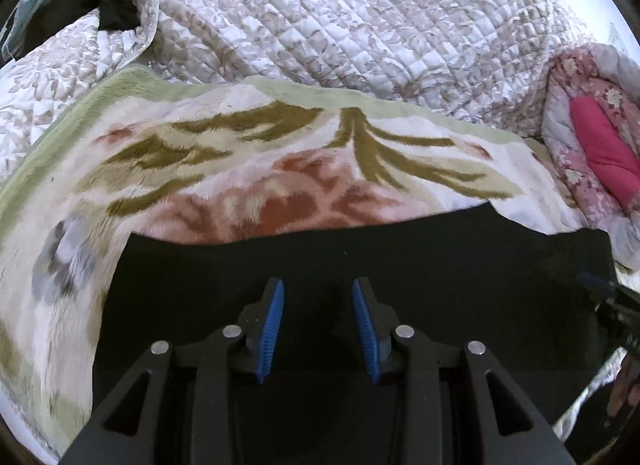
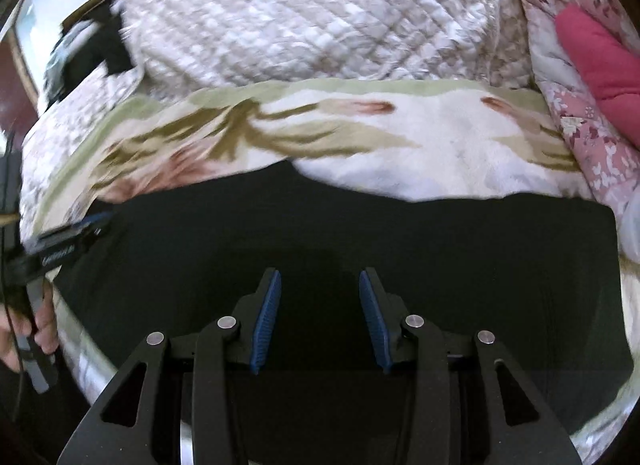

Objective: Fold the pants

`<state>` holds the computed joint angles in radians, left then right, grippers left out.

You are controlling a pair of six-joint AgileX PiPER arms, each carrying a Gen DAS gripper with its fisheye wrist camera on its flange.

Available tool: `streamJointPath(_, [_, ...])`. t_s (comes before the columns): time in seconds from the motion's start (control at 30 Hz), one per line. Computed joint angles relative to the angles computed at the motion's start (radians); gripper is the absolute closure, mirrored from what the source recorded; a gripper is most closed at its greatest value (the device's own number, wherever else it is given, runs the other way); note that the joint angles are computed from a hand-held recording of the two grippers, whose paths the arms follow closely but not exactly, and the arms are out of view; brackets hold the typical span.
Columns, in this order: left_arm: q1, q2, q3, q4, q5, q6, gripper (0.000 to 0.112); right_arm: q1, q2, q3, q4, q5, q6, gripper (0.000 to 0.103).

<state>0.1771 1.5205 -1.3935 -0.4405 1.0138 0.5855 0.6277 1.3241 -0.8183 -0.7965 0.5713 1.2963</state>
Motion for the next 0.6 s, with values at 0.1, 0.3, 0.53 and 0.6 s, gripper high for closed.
streamJointPath(0.1, [0.021, -0.062, 0.057, -0.021, 0.01, 0.052, 0.074, 0.088, -0.007, 0.035, -0.068, 0.03, 0.107, 0.061])
streamJointPath(0.3, [0.04, -0.116, 0.168, 0.007, 0.019, 0.089, 0.074, 0.165, 0.039, 0.097, -0.192, 0.036, 0.269, 0.055])
streamJointPath(0.53, [0.115, -0.165, 0.208, -0.027, 0.047, 0.146, 0.074, 0.182, 0.042, 0.096, -0.186, 0.038, 0.267, 0.046])
streamJointPath(0.6, [0.131, -0.174, 0.209, -0.019, 0.056, 0.138, 0.074, 0.181, 0.037, 0.106, -0.198, 0.027, 0.289, 0.046])
